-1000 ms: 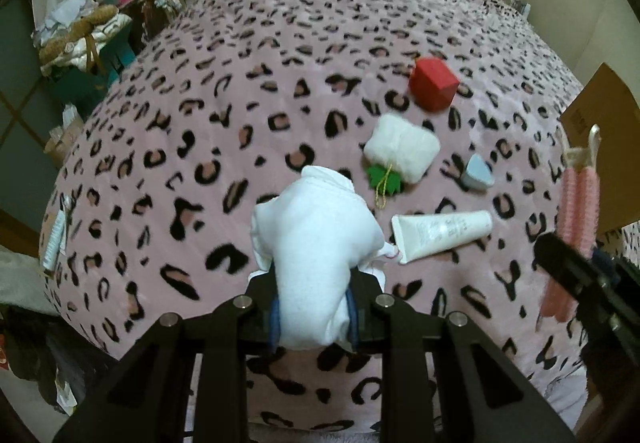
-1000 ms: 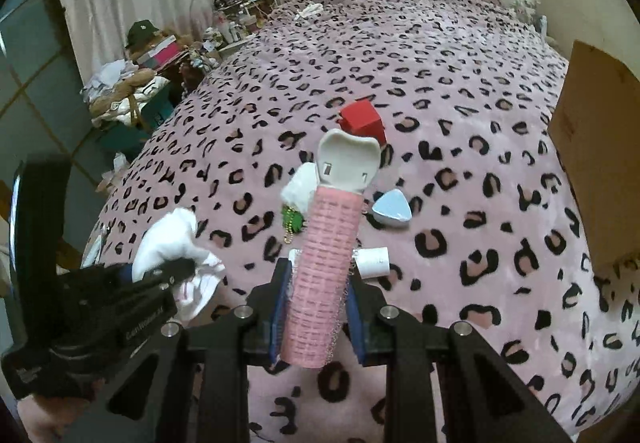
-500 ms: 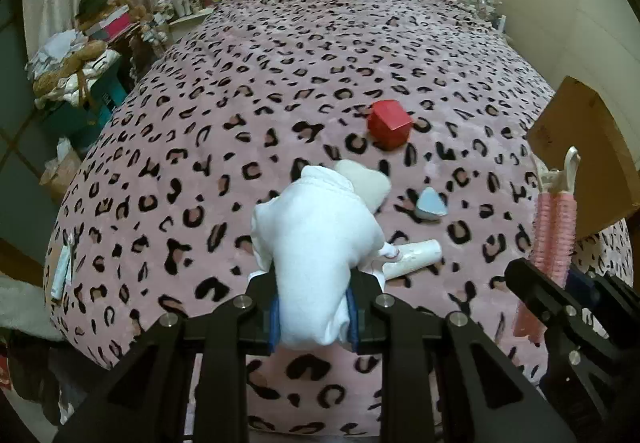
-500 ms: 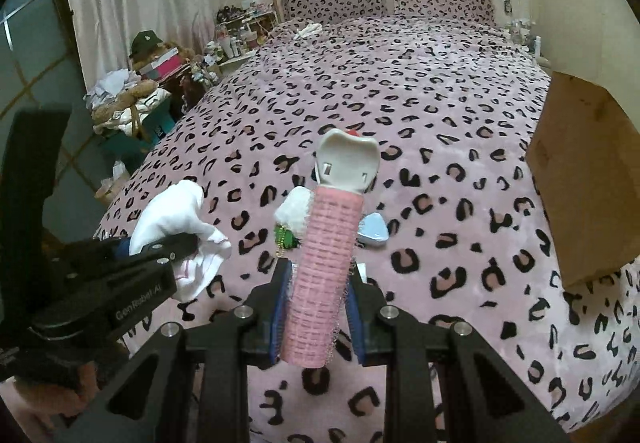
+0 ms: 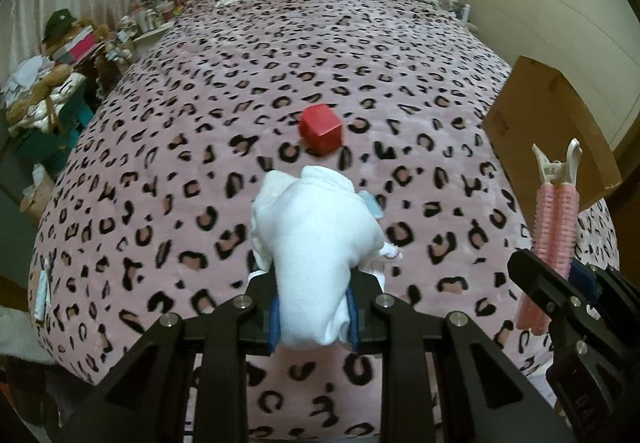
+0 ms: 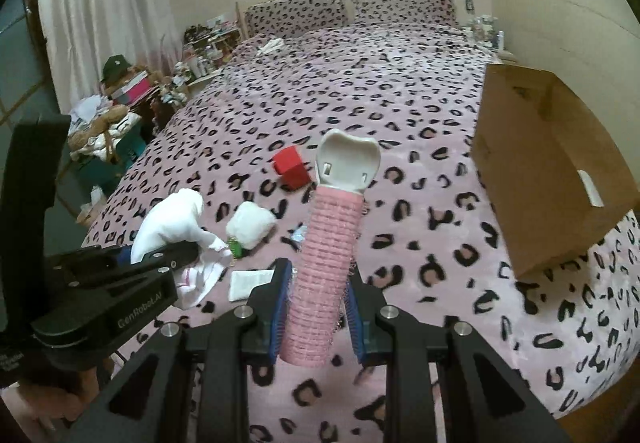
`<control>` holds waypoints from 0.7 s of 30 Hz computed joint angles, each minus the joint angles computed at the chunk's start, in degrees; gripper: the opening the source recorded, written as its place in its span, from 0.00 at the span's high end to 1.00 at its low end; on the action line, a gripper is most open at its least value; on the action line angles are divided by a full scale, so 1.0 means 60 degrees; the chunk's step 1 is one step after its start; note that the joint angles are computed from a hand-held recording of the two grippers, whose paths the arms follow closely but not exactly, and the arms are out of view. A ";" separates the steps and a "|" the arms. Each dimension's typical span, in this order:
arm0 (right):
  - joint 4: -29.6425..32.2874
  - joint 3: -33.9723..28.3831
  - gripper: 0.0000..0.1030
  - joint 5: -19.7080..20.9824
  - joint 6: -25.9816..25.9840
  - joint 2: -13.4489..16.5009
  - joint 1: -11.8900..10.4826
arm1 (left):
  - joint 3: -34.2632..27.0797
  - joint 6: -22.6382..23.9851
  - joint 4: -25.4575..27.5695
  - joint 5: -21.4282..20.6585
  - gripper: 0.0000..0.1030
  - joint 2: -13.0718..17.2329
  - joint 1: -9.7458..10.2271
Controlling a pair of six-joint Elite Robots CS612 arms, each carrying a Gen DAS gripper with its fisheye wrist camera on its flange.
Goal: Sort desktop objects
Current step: 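Lift the white cloth and pink roller and carry them toward the cardboard box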
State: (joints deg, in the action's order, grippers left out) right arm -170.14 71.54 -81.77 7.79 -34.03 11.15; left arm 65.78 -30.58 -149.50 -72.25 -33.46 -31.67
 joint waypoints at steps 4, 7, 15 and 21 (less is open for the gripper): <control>-0.0128 0.0111 0.75 -0.0156 0.0133 -0.0063 -0.0087 | -0.0292 0.0124 0.0086 -0.0078 0.76 0.0134 -0.0059; -0.0214 0.0194 0.75 -0.0304 0.0150 -0.0113 -0.0145 | -0.0507 0.0217 0.0145 -0.0122 0.76 0.0232 -0.0098; -0.0266 0.0325 0.75 -0.0651 0.0164 -0.0214 -0.0284 | -0.1162 0.0577 0.0296 -0.0247 0.76 0.0542 -0.0202; -0.0256 0.0391 0.75 -0.0810 0.0200 -0.0262 -0.0391 | -0.1677 0.0888 0.0464 -0.0352 0.76 0.0781 -0.0258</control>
State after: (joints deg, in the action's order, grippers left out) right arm -171.67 73.88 -86.63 8.99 -35.60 8.80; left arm 55.72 -25.26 -146.72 -74.36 -28.78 -33.22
